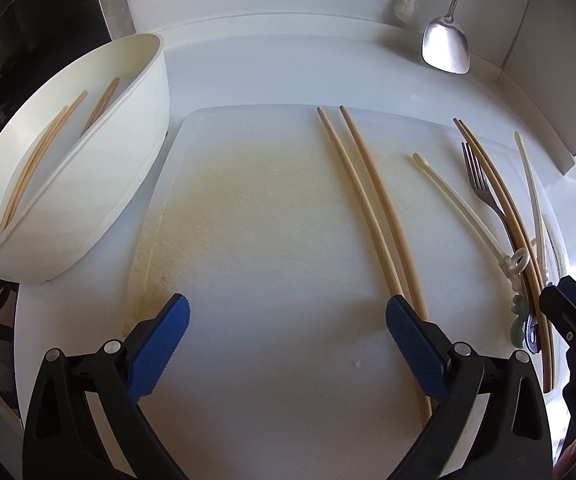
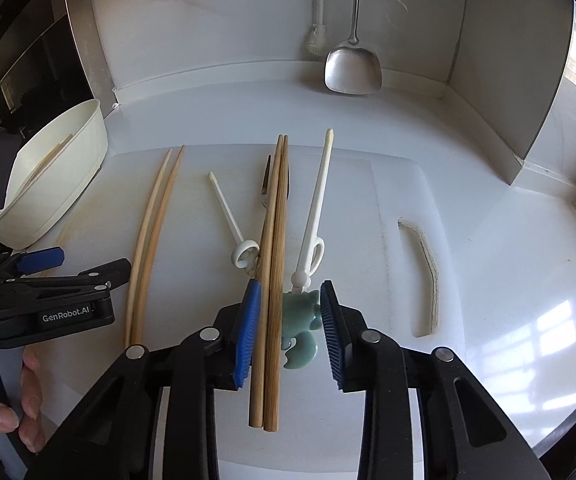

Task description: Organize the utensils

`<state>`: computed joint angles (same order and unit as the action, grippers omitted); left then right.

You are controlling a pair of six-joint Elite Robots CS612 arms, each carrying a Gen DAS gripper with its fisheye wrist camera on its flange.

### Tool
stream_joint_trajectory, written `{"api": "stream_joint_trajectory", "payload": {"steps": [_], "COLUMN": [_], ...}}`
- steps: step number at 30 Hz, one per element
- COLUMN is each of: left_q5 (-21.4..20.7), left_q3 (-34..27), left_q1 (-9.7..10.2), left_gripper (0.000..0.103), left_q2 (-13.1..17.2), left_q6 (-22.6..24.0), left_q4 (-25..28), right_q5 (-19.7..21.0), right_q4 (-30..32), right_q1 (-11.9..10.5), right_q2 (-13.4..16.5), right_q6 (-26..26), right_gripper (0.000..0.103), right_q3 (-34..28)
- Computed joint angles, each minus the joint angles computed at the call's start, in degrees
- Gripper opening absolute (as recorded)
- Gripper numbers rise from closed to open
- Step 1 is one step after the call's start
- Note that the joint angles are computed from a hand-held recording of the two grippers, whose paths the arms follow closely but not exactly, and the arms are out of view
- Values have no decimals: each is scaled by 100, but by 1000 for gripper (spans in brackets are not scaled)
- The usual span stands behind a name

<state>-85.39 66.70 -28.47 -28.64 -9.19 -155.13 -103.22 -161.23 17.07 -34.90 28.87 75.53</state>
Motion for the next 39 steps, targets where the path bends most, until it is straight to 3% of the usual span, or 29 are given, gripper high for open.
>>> {"api": "stream_joint_trajectory", "payload": {"steps": [6, 9, 13, 22, 28, 30, 31, 39], "left_q5": [-47, -29, -24, -177, -231, -260, -277, -352], "left_q3": [25, 40, 64, 65, 75, 66, 60, 44], "left_q1": [1, -9, -14, 34, 38, 41, 43, 39], "left_gripper": [97, 97, 95, 75, 68, 67, 66, 65], "left_q2": [2, 4, -1, -18, -31, -28, -27, -18], "left_q6": [4, 2, 56, -2, 30, 49, 58, 122], "left_q4": [-44, -91, -161, -263, -285, -285, -282, -290], "right_q5": [348, 263, 247, 476, 509, 513, 476, 729], "right_q4": [-156, -102, -119, -588, -745, -758, -771, -841], "right_q1": [-69, -70, -68, -134, -137, -144, -142, -192], "right_q2": [-3, 1, 0, -71, -82, -91, -98, -119], "right_q6": [176, 110, 97, 404, 501, 540, 558, 758], "right_gripper": [26, 15, 13, 12, 12, 12, 0, 0], "right_q3": [64, 41, 44, 260, 320, 337, 346, 415]}}
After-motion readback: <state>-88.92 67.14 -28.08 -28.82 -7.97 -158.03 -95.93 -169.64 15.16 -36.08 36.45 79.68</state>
